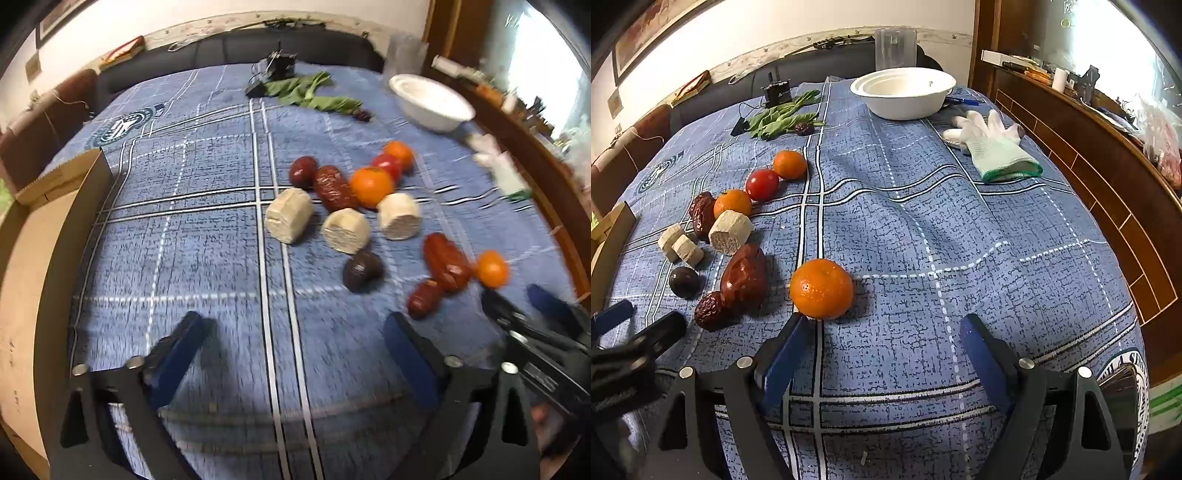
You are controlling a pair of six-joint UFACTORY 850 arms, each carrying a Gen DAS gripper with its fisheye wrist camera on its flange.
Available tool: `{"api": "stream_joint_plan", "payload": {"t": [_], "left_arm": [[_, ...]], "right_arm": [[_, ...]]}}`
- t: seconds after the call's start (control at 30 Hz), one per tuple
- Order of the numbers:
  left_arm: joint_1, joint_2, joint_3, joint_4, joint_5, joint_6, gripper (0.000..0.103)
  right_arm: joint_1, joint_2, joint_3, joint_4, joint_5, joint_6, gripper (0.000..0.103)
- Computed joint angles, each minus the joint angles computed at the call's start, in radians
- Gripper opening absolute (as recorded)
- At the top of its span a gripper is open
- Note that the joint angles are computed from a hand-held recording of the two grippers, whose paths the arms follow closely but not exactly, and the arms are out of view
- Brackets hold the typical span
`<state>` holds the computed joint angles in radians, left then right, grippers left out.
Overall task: Organize fruits
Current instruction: 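Move both tools toward the fruit pile on the tablecloth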
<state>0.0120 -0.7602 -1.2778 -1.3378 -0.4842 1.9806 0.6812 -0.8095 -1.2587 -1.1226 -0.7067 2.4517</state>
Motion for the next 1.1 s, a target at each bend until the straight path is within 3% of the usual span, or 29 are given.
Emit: {"api": "stream_joint_plan", "payload": {"t": [0.13, 0.27, 0.33, 0.4, 0.63, 0.73, 0.97, 1.03, 1.07, 1.1], "left_arm": [[0.078, 0.060, 0.059, -0.165, -0.105, 0.177, 0.092], [0.178, 0.146, 0.149, -0.500, -0.251, 0.508, 0.092], [0.218, 0.167, 0.162, -0.576, -0.315, 0.562, 0.093], [0.257, 0.170, 0.139, -0.547, -0.365, 0.514, 0.099], [0.265, 0.145, 0.071, -0.413, -0.306, 0.376, 0.099], [0.260, 0.130, 0.058, -0.339, -0.309, 0.341, 0.099], [0.179, 0.076, 0.006, -0.179, -0.245, 0.235, 0.099], [0.150, 0.045, -0.031, -0.108, -0.232, 0.166, 0.099], [0.140, 0.032, -0.048, -0.081, -0.228, 0.134, 0.099], [0.127, 0.019, -0.066, -0.055, -0.221, 0.100, 0.099]], "right_arm": [[0.004, 0.001, 0.003, -0.009, -0.005, 0.016, 0.088], [0.004, 0.011, 0.017, -0.029, 0.002, 0.040, 0.088], [0.005, 0.009, 0.015, -0.026, 0.001, 0.039, 0.088], [0.006, 0.008, 0.016, -0.025, 0.000, 0.039, 0.089], [-0.010, 0.045, 0.052, -0.010, 0.046, -0.018, 0.086], [0.014, 0.087, 0.113, -0.144, 0.022, 0.160, 0.086], [0.033, 0.141, 0.188, -0.360, -0.006, 0.369, 0.086], [0.027, 0.140, 0.184, -0.416, 0.000, 0.397, 0.078], [0.023, 0.137, 0.178, -0.441, 0.009, 0.400, 0.055], [0.022, 0.130, 0.167, -0.444, 0.024, 0.392, 0.039]]}}
